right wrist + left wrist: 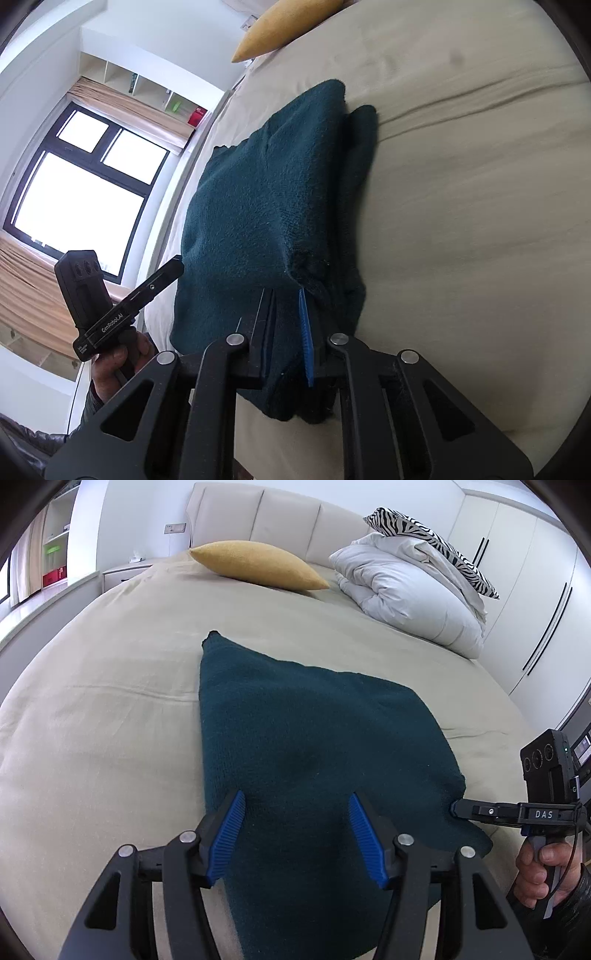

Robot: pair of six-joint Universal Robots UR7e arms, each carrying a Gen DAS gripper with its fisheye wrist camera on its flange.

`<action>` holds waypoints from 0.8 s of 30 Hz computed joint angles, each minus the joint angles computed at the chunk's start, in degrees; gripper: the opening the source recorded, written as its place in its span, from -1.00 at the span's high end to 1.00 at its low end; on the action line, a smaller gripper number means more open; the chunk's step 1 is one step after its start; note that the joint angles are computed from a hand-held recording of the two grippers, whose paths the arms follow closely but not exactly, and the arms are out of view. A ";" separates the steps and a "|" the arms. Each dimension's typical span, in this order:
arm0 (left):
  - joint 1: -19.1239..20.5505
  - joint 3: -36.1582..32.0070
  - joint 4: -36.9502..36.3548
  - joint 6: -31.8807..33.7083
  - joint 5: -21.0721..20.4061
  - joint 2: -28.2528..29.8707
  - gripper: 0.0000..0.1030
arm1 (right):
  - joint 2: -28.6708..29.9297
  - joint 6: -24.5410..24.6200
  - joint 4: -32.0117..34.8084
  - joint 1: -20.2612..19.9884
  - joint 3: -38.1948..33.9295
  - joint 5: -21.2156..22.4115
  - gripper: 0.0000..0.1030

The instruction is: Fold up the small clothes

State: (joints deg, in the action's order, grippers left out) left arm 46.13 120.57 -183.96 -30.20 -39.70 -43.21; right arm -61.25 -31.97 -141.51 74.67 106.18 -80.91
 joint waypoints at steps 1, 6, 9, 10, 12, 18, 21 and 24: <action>-0.05 -0.12 0.19 -0.10 0.23 0.10 -0.20 | -0.68 0.54 -0.08 0.14 0.18 -0.28 0.79; -0.40 -0.57 1.65 -0.80 1.53 0.57 -0.24 | -4.69 -3.02 3.30 1.72 2.67 2.99 0.65; -0.46 -0.68 1.75 -0.90 1.74 0.69 -0.24 | -4.28 -4.96 5.45 2.83 3.35 2.17 0.65; -0.45 -0.65 1.65 -0.92 1.68 0.67 -0.24 | -3.72 -4.52 5.44 2.78 3.40 1.53 0.65; -0.45 -0.50 1.40 -0.83 1.56 0.62 -0.24 | -2.40 -1.63 4.74 1.96 3.29 -0.96 0.70; -0.58 -0.49 1.45 -0.82 1.97 0.69 -0.24 | -4.83 -0.19 2.34 -1.36 4.83 1.55 0.72; -1.37 -0.32 1.41 -1.16 3.52 0.78 -0.24 | -7.20 -0.86 -5.20 -0.31 7.32 -1.42 0.64; -3.45 0.39 -0.12 -1.15 8.22 1.17 -0.29 | -9.37 -4.09 -21.37 3.55 12.07 -9.28 0.64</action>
